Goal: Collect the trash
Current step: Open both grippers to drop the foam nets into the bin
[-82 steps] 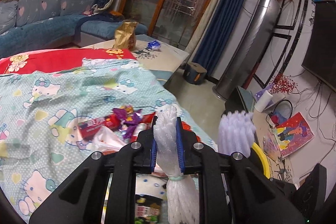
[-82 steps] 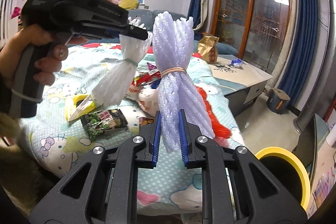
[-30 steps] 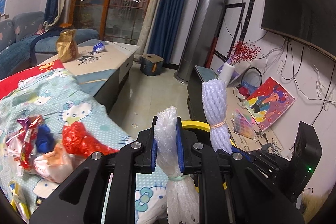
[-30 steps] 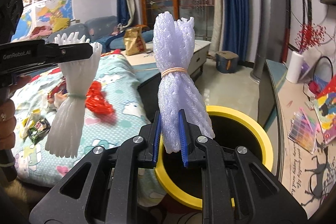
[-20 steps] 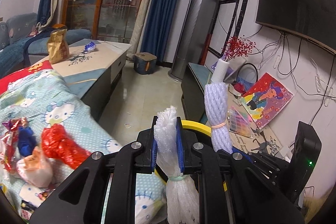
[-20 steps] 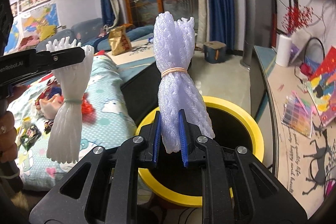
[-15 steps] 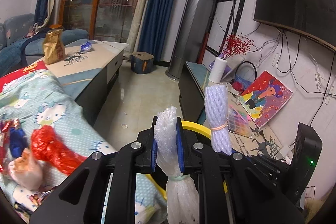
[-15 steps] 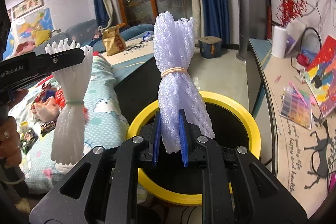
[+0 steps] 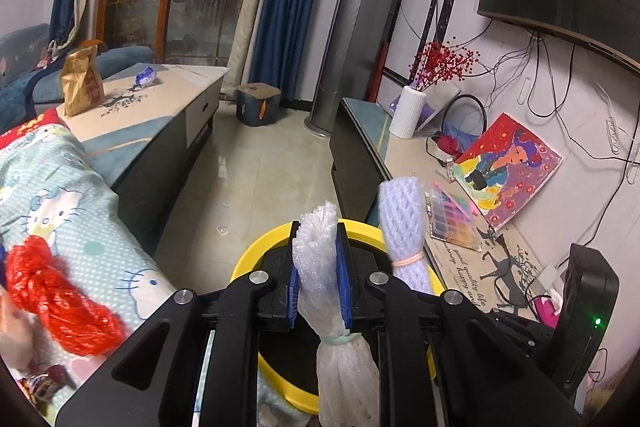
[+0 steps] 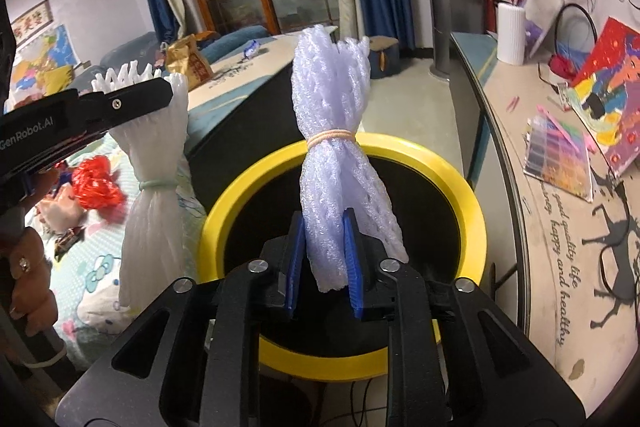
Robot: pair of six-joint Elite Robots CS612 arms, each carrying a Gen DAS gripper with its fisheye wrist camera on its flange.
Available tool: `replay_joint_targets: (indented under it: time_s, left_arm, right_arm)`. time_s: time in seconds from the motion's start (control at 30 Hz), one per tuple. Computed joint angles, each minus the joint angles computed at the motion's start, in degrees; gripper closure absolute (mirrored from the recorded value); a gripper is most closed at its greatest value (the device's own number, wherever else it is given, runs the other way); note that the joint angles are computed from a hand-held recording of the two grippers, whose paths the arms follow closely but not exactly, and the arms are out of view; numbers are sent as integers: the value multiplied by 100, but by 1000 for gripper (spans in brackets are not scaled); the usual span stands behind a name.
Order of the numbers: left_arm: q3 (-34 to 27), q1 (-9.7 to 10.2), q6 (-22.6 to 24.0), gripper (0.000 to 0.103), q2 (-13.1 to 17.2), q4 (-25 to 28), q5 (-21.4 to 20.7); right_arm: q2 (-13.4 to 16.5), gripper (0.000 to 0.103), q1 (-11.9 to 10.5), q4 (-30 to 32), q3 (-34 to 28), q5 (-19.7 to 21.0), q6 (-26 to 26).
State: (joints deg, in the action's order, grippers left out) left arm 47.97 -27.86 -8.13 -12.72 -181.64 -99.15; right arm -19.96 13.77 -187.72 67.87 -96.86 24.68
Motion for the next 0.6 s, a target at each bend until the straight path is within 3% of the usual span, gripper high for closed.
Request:
replay_joint_targets:
  time_s: [0.03, 0.07, 0.1, 0.2, 0.27, 0.4, 0.6]
  left_arm:
    - [-54, -3, 1, 81, 28, 66, -17]
    - [-125, -5, 6, 70, 62, 181, -41]
    - [-179, -6, -22, 55, 92, 235, -58]
    - [-220, 8, -122, 28, 137, 220, -59]
    - [-193, 27, -215, 17, 129, 209, -68]
    - [28, 63, -309, 9, 33, -19, 31]
    - [465, 104, -362, 8, -186, -383, 323]
  right_arm:
    - [11, 70, -3, 63, -15, -13, 22]
    - [15, 61, 2, 99, -20, -52, 48]
    - [23, 59, 0, 121, -25, -88, 85]
    - [27, 52, -6, 193, -14, -215, 183]
    - [18, 46, -9, 154, 21, -322, 272]
    - [-2, 40, -4, 81, 69, -535, 408]
    - [-16, 34, 20, -101, 75, -665, 324]
